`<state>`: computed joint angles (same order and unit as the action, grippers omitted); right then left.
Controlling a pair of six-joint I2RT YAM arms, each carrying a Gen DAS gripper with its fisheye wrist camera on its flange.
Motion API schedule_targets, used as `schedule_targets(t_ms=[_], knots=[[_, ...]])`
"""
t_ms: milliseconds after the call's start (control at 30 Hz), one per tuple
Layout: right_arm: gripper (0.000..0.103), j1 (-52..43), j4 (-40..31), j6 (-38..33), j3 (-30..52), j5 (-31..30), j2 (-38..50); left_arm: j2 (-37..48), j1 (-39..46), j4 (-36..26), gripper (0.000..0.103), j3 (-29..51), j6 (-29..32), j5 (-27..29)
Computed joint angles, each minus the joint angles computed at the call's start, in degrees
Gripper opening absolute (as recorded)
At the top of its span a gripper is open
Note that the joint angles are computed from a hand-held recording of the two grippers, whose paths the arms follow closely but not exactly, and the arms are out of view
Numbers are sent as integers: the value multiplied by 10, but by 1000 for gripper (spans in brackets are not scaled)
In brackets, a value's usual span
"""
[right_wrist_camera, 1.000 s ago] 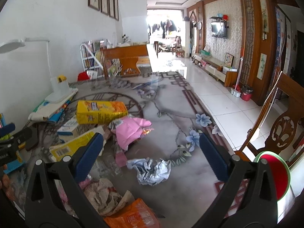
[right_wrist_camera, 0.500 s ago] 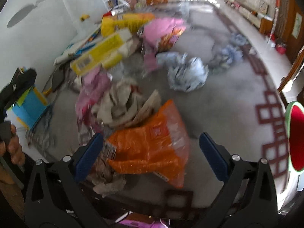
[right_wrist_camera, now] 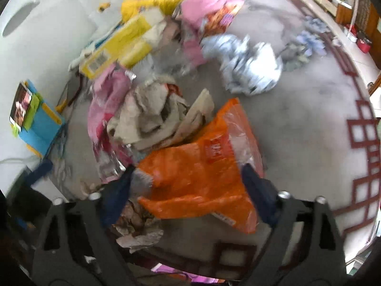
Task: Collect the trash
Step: 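Grasp the orange snack bag with the right tool while the left tool grasps the pink wrapper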
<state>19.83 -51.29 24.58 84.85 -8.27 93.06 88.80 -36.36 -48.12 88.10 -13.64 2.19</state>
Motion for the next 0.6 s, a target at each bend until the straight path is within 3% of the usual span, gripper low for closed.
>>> schedule_targets(t_ms=[67, 233, 433, 533, 600], knots=[[55, -6, 3, -1, 1, 15, -12, 14, -9, -5, 92, 8, 2, -1], [54, -51, 41, 27, -36, -35, -48, 75, -15, -40, 92, 55, -10, -1], [54, -82, 86, 40, -72, -33, -107, 147, -13, -65, 91, 120, -37, 1], [54, -81, 99, 47, -77, -22, -110, 160, -14, -53, 72, 118, -44, 16], [54, -83, 102, 48, -87, -24, -121, 164, -14, -51, 48, 116, -45, 26]])
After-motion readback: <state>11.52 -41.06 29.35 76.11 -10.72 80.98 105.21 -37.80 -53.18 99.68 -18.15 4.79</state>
